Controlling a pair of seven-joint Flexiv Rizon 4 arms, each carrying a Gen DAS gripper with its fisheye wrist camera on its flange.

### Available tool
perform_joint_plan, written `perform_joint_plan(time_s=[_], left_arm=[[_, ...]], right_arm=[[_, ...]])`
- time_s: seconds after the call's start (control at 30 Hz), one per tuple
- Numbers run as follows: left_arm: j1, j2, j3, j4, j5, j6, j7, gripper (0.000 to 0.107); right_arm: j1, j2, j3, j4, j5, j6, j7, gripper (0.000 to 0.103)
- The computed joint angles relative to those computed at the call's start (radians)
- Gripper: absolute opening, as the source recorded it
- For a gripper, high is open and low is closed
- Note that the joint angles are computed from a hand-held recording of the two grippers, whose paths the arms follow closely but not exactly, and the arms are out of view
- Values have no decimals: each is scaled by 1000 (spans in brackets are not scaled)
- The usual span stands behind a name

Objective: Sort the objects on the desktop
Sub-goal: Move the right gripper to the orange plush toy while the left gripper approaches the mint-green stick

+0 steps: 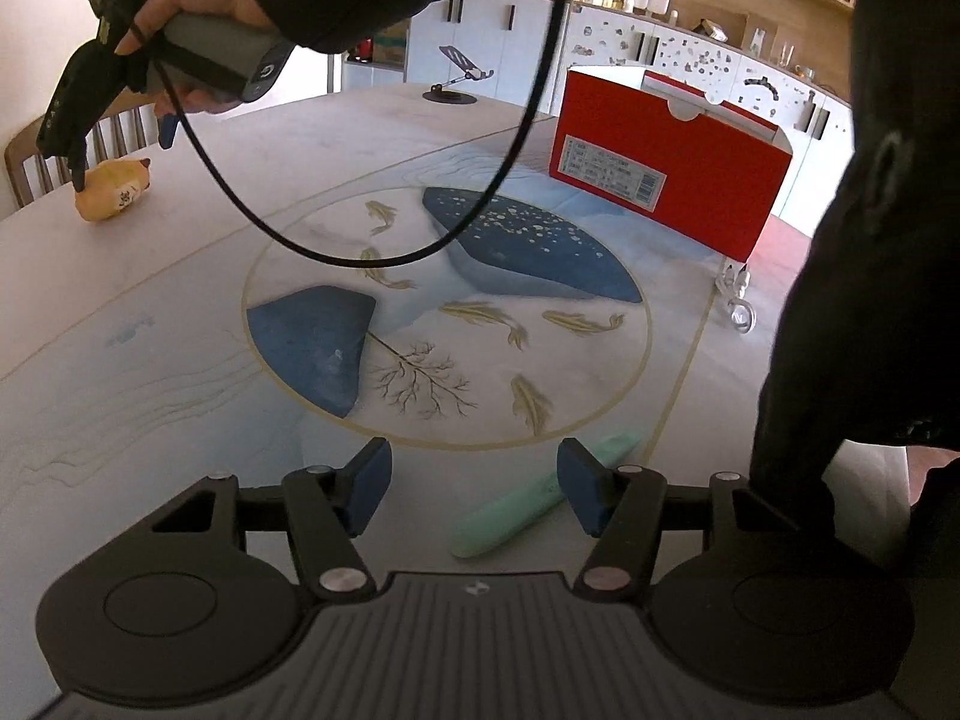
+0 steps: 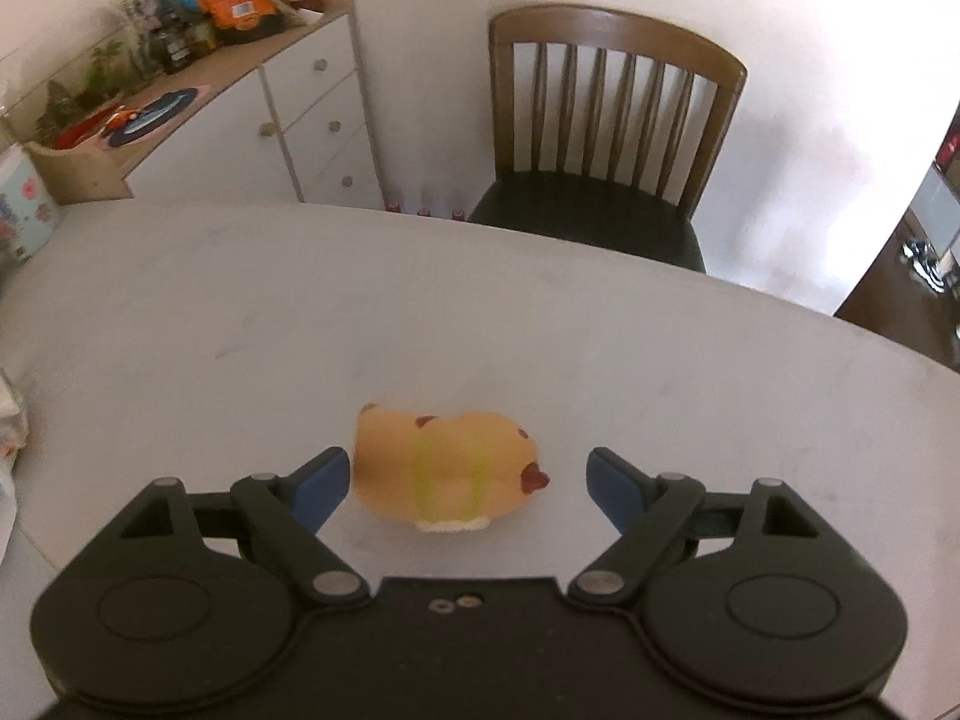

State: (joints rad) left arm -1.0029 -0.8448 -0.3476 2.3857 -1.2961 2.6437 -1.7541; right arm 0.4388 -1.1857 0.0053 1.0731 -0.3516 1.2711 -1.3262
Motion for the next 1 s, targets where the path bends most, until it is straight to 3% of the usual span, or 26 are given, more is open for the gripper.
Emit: perform_joint_plan(time_s=[0.2, 0.47, 0.7, 0.83, 1.0], left_arm=[[-1, -5, 5, 6, 22, 8, -19, 55], [3, -8, 26, 16, 106, 15, -24, 33], [17, 15, 65, 77, 257, 20, -59, 34], [43, 17, 88, 97, 362, 9, -63, 53], [56, 12, 111, 101, 406, -29, -62, 54]], right_arm=[[-16, -41, 46, -70, 24, -38, -31, 92], [-7, -66, 52, -116, 53, -68, -47, 90], [-9, -69, 60, -123, 73, -84, -55, 89], [-6, -65, 54, -118, 75, -85, -56, 89], [3, -68, 40, -124, 75, -92, -24, 89]])
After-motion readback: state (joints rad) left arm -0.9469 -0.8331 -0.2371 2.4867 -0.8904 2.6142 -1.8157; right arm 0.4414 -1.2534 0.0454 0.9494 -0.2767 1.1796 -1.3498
